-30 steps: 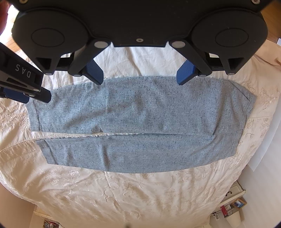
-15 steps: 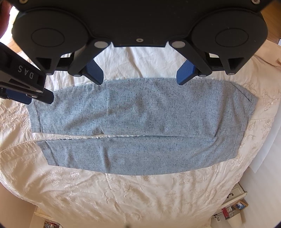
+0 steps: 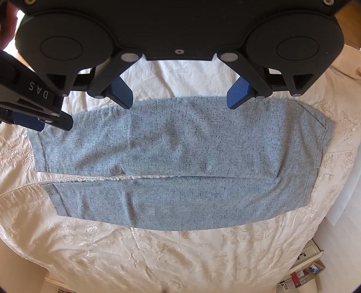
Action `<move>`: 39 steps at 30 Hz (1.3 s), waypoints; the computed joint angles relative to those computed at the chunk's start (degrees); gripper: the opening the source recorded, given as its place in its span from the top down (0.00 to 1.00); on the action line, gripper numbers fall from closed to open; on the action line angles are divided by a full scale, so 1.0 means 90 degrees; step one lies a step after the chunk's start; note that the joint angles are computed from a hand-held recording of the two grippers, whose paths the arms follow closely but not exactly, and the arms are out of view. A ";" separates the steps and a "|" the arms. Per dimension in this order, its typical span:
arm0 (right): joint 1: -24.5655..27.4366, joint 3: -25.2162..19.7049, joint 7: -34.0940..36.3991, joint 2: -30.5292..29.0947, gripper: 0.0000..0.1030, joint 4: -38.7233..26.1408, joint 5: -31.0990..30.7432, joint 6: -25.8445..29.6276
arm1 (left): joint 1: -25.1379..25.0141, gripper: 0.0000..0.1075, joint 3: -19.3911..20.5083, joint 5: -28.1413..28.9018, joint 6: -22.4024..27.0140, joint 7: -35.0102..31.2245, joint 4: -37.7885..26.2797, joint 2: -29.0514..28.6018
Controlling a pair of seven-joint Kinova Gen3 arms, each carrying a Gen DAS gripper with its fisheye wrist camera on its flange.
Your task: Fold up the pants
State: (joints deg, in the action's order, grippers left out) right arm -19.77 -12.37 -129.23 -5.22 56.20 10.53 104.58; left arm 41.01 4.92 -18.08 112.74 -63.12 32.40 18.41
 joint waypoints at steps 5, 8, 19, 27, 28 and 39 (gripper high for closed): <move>-0.0249 -0.0229 -0.0423 0.0212 0.52 -0.0053 0.0481 -0.0061 | -0.0456 0.16 0.0023 0.0218 -0.0283 -0.0513 0.0207 -0.0071; -0.0418 -0.0234 -0.0654 0.0313 0.52 0.0013 0.0672 -0.0028 | -0.0805 0.16 0.0066 0.0483 -0.0599 -0.0843 0.0591 -0.0167; 0.0044 -0.0087 -0.1741 -0.0505 0.54 0.2181 0.0679 -0.0587 | -0.1263 0.27 0.0283 0.0642 -0.1746 -0.1417 0.2315 -0.0368; 0.1079 0.0897 -0.0678 -0.1061 0.53 0.3523 0.0484 -0.1578 | -0.0906 0.27 0.0345 0.0301 -0.1961 -0.0907 0.2435 -0.0256; 0.1223 0.1125 -0.0505 -0.1082 0.53 0.3639 0.0327 -0.1772 | -0.0822 0.27 0.0335 0.0232 -0.1915 -0.0782 0.2378 -0.0204; 0.2560 0.2879 0.1105 -0.0575 0.53 0.4420 -0.1409 -0.3166 | -0.0013 0.27 0.0188 -0.0029 -0.1120 0.0269 0.1618 0.0387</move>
